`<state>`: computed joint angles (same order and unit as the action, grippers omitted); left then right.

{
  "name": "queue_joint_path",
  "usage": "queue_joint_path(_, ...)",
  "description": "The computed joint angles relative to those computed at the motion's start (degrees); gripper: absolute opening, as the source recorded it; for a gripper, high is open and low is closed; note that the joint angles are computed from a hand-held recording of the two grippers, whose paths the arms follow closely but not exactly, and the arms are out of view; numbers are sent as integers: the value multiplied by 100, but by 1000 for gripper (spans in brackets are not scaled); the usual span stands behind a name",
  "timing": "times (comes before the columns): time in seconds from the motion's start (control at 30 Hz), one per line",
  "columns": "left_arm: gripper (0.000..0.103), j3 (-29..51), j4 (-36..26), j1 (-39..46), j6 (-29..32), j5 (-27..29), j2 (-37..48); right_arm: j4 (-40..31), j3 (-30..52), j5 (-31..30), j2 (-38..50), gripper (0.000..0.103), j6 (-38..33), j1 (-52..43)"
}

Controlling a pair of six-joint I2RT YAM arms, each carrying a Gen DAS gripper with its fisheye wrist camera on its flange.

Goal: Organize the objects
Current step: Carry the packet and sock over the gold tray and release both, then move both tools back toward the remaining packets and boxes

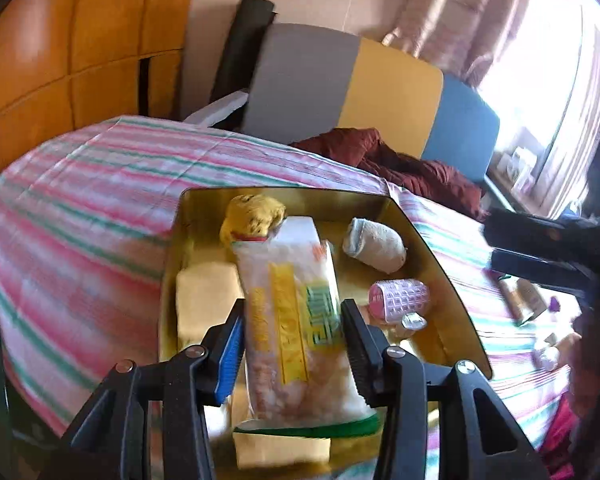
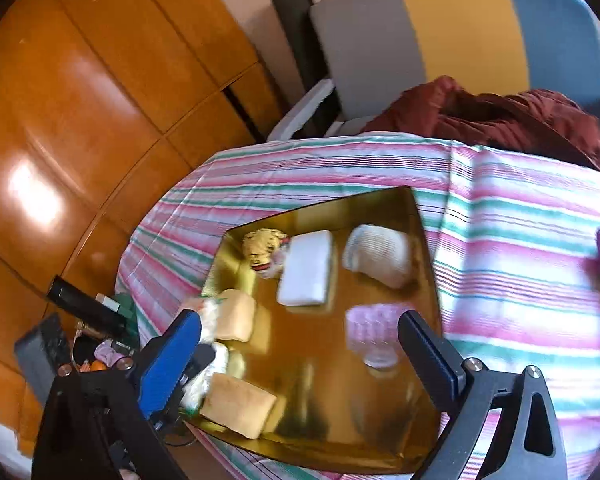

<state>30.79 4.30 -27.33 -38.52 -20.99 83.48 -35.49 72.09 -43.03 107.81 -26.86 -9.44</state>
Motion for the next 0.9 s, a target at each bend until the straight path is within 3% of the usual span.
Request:
queue_joint_path(0.13, 55, 389, -218, 210, 1, 108, 441, -31, -97, -42, -83, 100, -140, -223)
queue_joint_path(0.27, 57, 180, -434, 63, -360, -134, 198, 81, -390, -1, -292, 101, -425, -340)
queue_joint_path(0.6, 57, 59, -1763, -780, -1325, -1092, -690, 1336, -1825, 724, -1146, 103, -896, -207)
queue_joint_path(0.9, 57, 207, -2391, -1425, -1871, -1498, -830, 2127, -2832, 1020, -1930, 103, -1217, -276)
